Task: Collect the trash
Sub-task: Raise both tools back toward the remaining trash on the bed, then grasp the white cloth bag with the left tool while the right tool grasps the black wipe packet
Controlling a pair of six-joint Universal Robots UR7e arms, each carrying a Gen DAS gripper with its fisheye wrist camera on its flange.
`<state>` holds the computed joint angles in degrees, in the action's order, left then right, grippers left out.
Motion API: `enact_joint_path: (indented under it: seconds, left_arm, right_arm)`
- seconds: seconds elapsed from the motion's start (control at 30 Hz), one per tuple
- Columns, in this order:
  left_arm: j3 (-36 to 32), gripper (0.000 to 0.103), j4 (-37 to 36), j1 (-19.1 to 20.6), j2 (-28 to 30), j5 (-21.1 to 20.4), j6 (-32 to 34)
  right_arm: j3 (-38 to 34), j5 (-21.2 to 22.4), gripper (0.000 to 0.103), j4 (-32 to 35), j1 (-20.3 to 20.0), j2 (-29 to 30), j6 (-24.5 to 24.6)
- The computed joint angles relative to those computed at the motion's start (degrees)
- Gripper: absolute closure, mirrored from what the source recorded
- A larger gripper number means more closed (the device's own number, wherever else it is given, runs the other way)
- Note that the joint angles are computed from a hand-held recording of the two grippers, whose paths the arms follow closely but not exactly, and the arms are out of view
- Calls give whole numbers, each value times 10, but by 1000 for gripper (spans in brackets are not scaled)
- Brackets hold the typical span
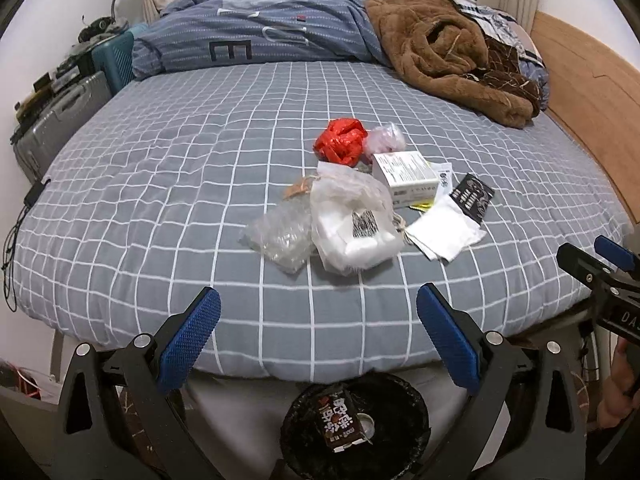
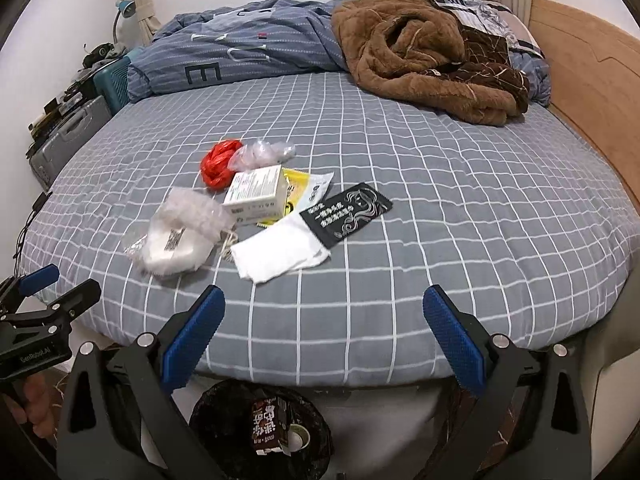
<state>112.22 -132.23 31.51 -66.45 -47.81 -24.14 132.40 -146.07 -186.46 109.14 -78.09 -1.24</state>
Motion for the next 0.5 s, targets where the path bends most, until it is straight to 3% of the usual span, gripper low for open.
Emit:
enact_joint_path:
  seconds: [0.5]
  left_arm:
    - [-96,11,-1,51,103,-22,41]
  right_arm:
    - [-81,58,11,31,-103,25,-43]
